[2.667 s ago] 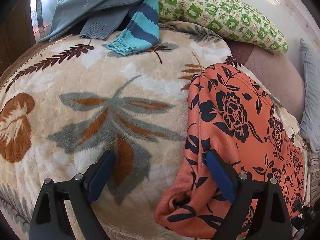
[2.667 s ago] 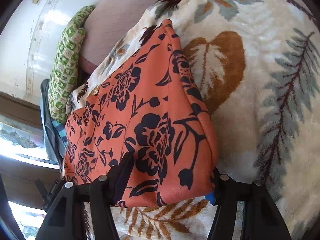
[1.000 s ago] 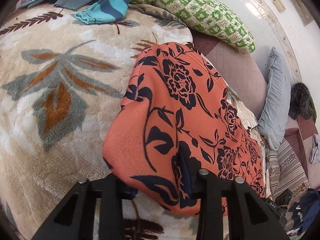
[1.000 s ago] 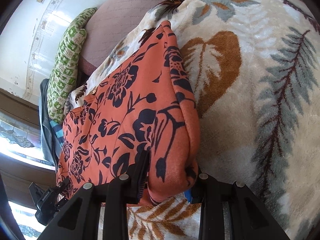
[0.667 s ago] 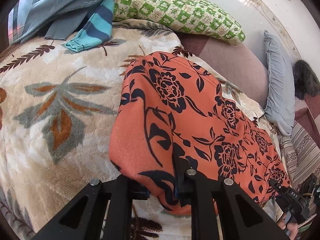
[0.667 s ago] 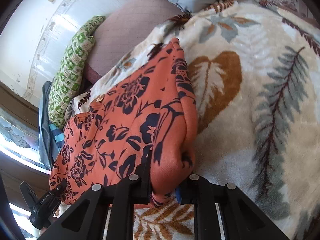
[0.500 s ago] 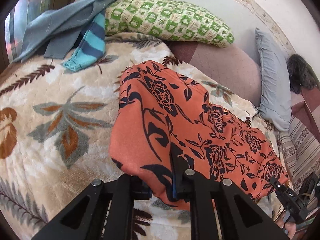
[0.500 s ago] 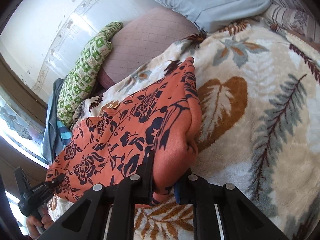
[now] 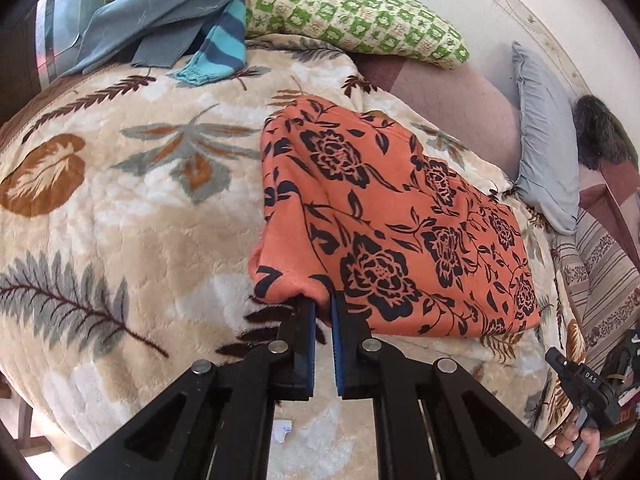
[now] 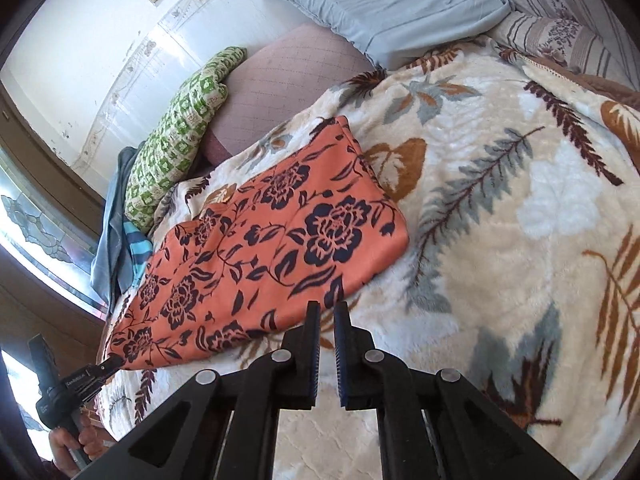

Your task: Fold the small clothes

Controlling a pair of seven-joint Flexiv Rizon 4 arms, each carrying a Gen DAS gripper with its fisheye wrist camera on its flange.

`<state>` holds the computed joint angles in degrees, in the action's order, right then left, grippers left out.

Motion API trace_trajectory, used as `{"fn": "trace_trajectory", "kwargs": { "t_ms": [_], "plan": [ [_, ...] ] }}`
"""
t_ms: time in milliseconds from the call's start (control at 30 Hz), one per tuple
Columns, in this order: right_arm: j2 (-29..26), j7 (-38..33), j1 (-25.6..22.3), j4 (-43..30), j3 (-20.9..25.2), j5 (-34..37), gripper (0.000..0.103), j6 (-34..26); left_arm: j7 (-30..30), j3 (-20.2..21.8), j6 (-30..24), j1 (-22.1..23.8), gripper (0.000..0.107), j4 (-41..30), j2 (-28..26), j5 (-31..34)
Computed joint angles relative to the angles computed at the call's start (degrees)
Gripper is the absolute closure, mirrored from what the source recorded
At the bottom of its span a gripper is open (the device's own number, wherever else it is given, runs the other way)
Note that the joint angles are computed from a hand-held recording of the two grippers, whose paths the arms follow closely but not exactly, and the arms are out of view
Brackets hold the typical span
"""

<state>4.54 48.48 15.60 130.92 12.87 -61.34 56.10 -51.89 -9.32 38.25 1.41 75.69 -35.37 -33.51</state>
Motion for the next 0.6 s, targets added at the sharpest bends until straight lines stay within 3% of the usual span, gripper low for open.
{"fn": "trace_trajectory", "kwargs": {
  "t_ms": [100, 167, 200, 267, 333, 500, 600],
  "plan": [
    [1.5, 8.5, -1.8, 3.6, -0.6, 0.8, 0.095, 4.7, -1.0, 0.2, 1.1, 1.1, 0.098, 0.5, 0.6, -1.4],
    [3.5, 19.2, -4.8, 6.3, -1.3, -6.9, 0.095, 8.8, -1.6, 0.6, -1.0, 2.2, 0.090, -1.1, 0.3, -1.4],
    [4.7, 22.1, -5.2, 6.9, -0.6, -7.8, 0.094, 7.0, -1.8, 0.8, -1.1, 2.7, 0.085, -1.7, 0.2, -1.5],
    [6.6, 23.9, -4.9, 6.6, 1.4, -7.9, 0.086, 0.4, -1.2, 0.8, 2.3, 3.6, 0.063, -0.9, 0.9, -2.9],
    [6.6, 25.2, -4.9, 5.2, 1.8, -12.0, 0.085, -2.8, -0.1, -0.2, 5.6, 4.5, 0.059, -0.1, 1.3, -5.4],
    [-0.6, 17.4, -3.7, -3.0, -1.6, -20.2, 0.085, -0.7, 3.3, -2.3, 5.3, 4.2, 0.058, -0.5, 1.3, -7.5],
    [-6.0, 11.0, -3.0, -7.8, -3.8, -18.9, 0.085, 2.0, 4.9, -3.0, 5.6, 2.5, 0.054, 0.4, 1.5, -7.9]
  ]
}}
